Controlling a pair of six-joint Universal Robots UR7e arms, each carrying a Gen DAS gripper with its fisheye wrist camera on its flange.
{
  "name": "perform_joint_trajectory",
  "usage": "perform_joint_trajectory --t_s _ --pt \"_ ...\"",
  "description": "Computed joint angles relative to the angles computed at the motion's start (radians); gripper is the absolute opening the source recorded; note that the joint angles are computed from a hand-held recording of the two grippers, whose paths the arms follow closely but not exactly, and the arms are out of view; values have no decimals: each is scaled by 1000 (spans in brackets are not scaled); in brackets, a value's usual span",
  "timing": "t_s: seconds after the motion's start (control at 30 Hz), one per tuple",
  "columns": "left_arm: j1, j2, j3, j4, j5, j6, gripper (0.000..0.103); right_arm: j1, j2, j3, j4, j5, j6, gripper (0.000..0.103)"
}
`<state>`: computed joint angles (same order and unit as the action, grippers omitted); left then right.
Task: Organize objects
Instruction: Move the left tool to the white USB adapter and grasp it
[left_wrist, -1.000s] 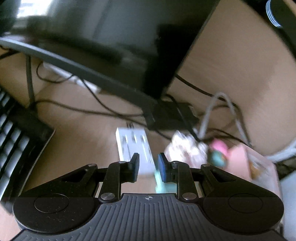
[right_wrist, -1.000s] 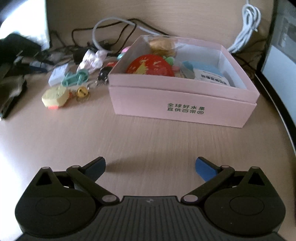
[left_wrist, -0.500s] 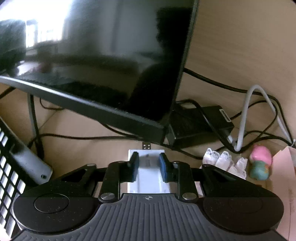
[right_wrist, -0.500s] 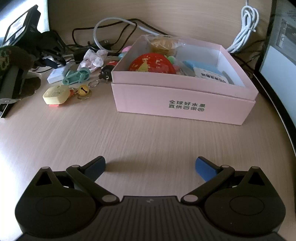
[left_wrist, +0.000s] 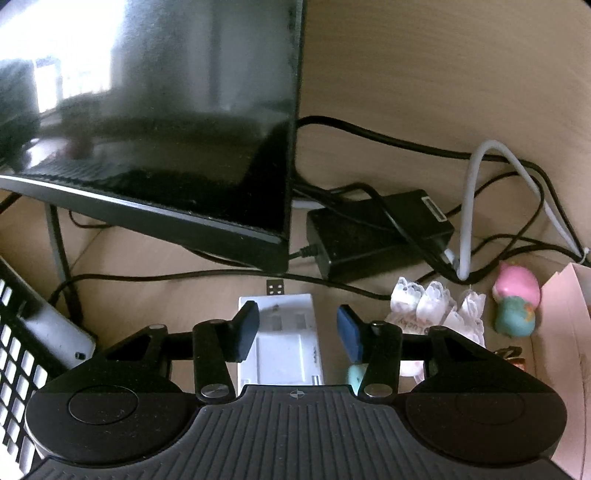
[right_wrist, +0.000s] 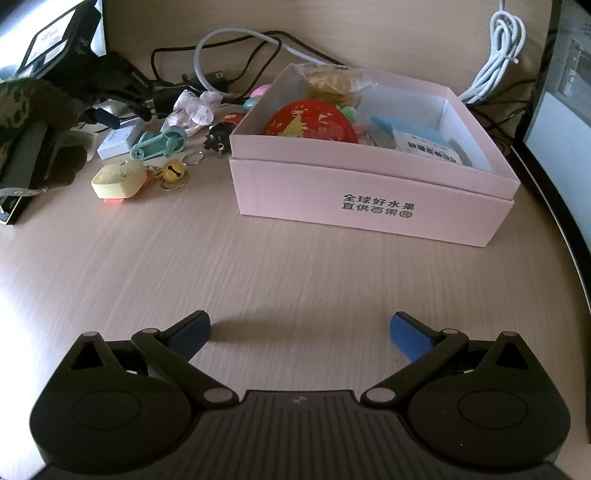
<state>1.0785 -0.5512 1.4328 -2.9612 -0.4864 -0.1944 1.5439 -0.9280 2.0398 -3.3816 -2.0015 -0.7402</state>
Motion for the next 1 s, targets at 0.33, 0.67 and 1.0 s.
perform_joint_trajectory --t_s 0.33,0.67,1.0 --pt "-4 28 -14 -23 65 52 57 -3 -15 6 31 11 -19 103" --pt "-27 -54 109 22 10 -19 48 -19 -65 26 71 49 -2 103" --pt "-152 -266 543 -79 -166 -92 42 -6 -72 30 -12 103 -50 103"
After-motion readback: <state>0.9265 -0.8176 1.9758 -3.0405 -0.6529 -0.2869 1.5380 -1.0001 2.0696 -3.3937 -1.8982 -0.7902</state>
